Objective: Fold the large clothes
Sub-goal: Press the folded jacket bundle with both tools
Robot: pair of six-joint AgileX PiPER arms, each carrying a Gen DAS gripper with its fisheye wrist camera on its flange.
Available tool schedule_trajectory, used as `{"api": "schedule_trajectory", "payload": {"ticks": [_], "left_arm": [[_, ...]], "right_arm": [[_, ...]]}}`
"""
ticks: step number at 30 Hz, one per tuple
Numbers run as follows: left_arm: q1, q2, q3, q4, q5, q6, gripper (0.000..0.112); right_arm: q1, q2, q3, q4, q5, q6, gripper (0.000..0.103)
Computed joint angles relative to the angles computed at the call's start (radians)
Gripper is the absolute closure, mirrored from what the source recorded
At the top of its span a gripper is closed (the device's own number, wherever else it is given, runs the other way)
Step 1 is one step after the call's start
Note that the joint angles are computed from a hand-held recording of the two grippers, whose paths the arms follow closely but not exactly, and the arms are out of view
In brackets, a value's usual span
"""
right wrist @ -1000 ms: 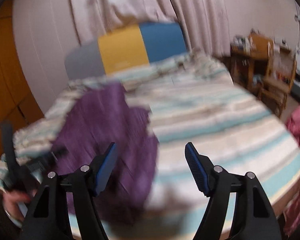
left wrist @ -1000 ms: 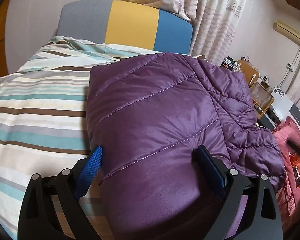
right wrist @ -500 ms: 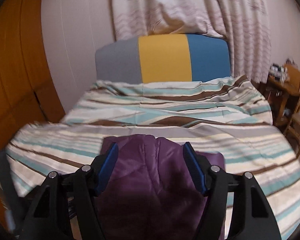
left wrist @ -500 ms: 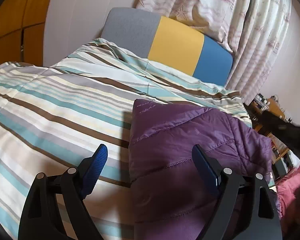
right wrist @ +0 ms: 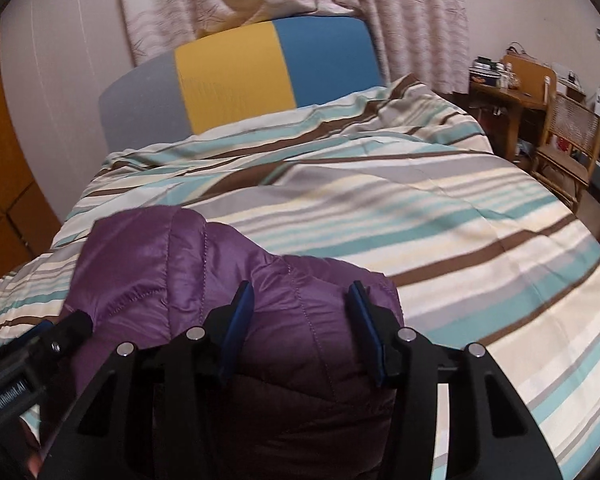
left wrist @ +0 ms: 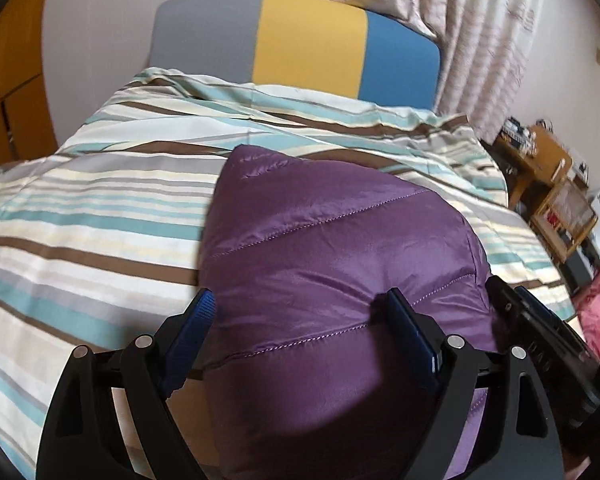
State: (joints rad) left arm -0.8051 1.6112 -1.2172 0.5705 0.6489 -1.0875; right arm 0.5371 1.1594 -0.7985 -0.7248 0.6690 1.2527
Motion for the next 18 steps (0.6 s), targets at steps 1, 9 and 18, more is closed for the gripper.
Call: {"api": "schedule_trajectory", "payload": {"ticks": [1,9,18], "left_arm": [[-0.001,0.015,-0.014,-0.011,0.005,0.017,0.026],[-0.006,0.108,-0.058,-0.017,0.033,0.035,0.017],[-0.001,0.181,-0.061,0.036,0.005,-0.043,0.014]], "right_arm": [[0.001,-0.004,0.011,-0.011,-0.001,0.013,0.055],[-0.009,0.071,0.025,-0.034,-0.016,0.048,0.055],[-0.119,0.151,0.035,0.086,-0.142,-0.076,0.055]]}}
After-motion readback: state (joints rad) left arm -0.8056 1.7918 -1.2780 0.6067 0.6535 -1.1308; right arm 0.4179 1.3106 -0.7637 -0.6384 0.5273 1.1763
